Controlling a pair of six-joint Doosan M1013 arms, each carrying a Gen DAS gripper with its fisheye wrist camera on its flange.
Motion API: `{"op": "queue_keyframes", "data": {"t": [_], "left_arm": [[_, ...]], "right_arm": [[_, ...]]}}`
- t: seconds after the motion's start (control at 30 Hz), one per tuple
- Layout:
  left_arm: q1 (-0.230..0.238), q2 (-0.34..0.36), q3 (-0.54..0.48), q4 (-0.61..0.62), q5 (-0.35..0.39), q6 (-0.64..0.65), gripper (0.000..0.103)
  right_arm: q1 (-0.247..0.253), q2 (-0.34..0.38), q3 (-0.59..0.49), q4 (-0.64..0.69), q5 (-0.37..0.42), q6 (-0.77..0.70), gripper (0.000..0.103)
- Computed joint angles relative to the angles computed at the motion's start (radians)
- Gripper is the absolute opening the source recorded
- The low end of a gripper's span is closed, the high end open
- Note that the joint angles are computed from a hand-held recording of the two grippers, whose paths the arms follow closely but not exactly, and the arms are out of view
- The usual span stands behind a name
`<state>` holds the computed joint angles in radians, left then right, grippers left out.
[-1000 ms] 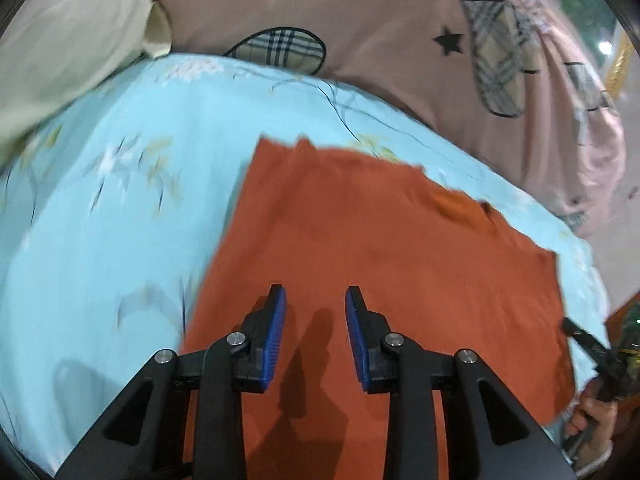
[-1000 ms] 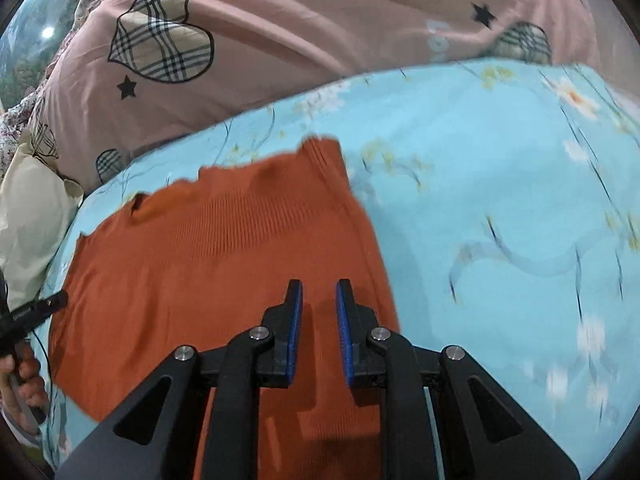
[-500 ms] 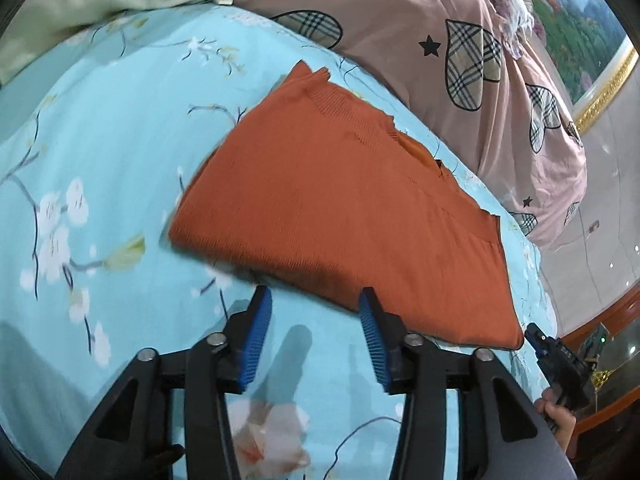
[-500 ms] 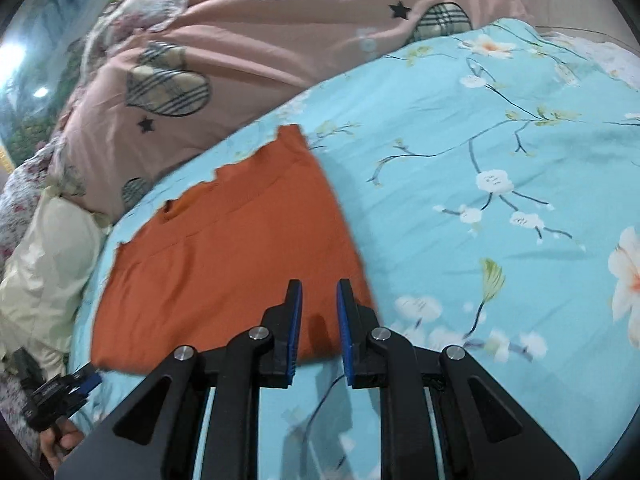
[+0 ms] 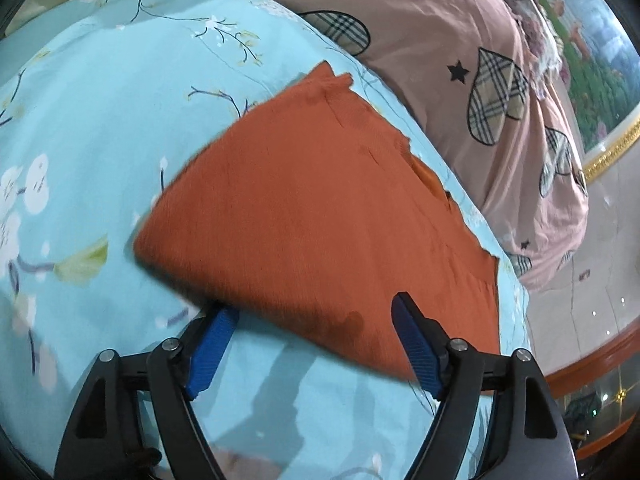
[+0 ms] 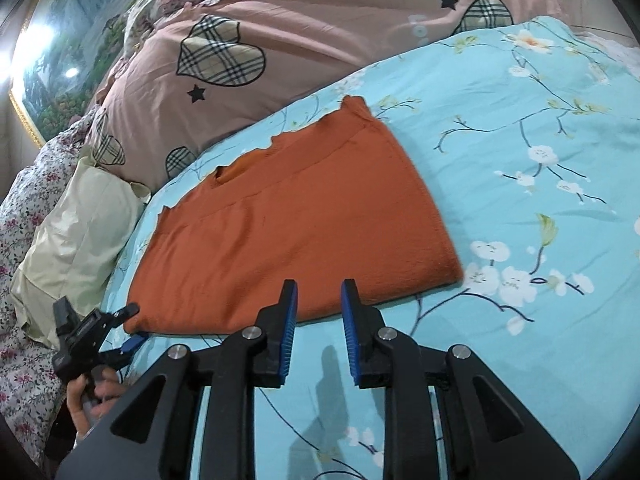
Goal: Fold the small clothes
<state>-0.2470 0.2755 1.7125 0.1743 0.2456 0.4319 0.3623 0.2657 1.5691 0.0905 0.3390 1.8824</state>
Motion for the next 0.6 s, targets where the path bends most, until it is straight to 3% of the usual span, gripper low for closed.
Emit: {"op": "queue_keyframes", "data": {"t": [0.1, 0.17, 0.27, 0.3, 0.33, 0.4, 0.5, 0.6], "left_arm": [[0.005, 0.014, -0.02, 0.127, 0.014, -0.128, 0.079], [0.007, 0.026, -0.04, 0.216, 0.044, -0.208, 0.072], [0.013, 0.038, -0.06, 0.292, 0.086, -0.28, 0.043], [0.019, 0.038, -0.058, 0.278, 0.078, -0.266, 0.025], [0.03, 0.038, -0.052, 0.214, 0.047, -0.21, 0.013], [0.033, 0.031, -0.051, 0.219, 0.035, -0.208, 0.009], [-0.001, 0.021, -0.085, 0.388, 0.089, -0.264, 0.007], [-0.033, 0.02, -0.127, 0.407, 0.073, -0.176, 0.006]], "right_arm": [[0.0, 0.006, -0.007, 0.035, 0.006, -0.035, 0.025], [-0.001, 0.01, -0.013, 0.057, 0.011, -0.055, 0.025], [-0.009, 0.018, -0.023, 0.107, 0.017, -0.099, 0.025], [-0.012, 0.02, -0.026, 0.124, 0.018, -0.111, 0.025], [-0.017, 0.023, -0.031, 0.148, 0.023, -0.133, 0.025], [-0.027, 0.031, -0.045, 0.215, 0.036, -0.202, 0.025], [-0.045, 0.043, -0.07, 0.311, 0.058, -0.297, 0.025], [-0.065, 0.061, -0.109, 0.396, 0.105, -0.383, 0.025]]}}
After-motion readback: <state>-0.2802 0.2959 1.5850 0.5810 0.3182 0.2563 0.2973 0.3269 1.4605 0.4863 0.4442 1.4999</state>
